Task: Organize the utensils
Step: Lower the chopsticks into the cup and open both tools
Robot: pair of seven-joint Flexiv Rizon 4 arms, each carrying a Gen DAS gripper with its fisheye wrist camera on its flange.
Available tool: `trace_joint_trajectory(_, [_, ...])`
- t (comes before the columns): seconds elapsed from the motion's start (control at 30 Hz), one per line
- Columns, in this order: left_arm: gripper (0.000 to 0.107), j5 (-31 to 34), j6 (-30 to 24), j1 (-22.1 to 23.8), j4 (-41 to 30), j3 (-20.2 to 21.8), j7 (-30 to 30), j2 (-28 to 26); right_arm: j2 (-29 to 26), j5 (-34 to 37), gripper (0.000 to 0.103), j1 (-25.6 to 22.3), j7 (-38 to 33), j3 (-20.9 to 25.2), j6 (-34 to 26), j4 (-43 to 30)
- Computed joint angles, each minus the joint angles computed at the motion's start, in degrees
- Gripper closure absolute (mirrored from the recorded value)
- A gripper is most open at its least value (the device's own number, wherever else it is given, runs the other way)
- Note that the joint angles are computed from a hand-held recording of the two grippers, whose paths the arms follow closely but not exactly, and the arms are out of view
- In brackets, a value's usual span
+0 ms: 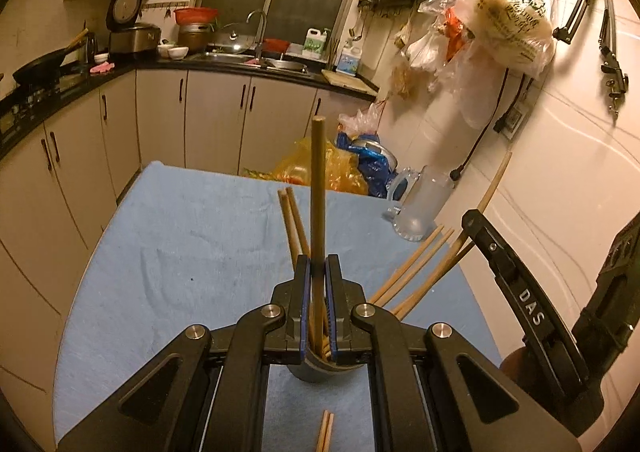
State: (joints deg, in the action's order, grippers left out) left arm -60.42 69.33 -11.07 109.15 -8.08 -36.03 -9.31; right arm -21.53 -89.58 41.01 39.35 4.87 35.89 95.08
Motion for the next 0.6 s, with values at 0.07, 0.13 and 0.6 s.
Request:
trace_joint_trajectory(0.07, [0.1,0.2,-0.2,0.1,0.2,0.1,-0.2,-0.3,-0.3,0.5,0.096,-0.1,-0.4,0.2,0.5,0.1])
trace_joint_trajectory(0.13, [0.1,0.5,-0.3,0.2,0.3,0.1,-0.2,-0.4,-0.5,1.1,0.096,-0.2,-0.6,0.2,1.2,0.3])
trace_joint_trajectory(0.6, [0.087,-2.3,0.1,-0.1,2.0,0.6,1.1,2.0,2.6,0.0,0.089,-0.3,0.9,1.4,1.5,3.0])
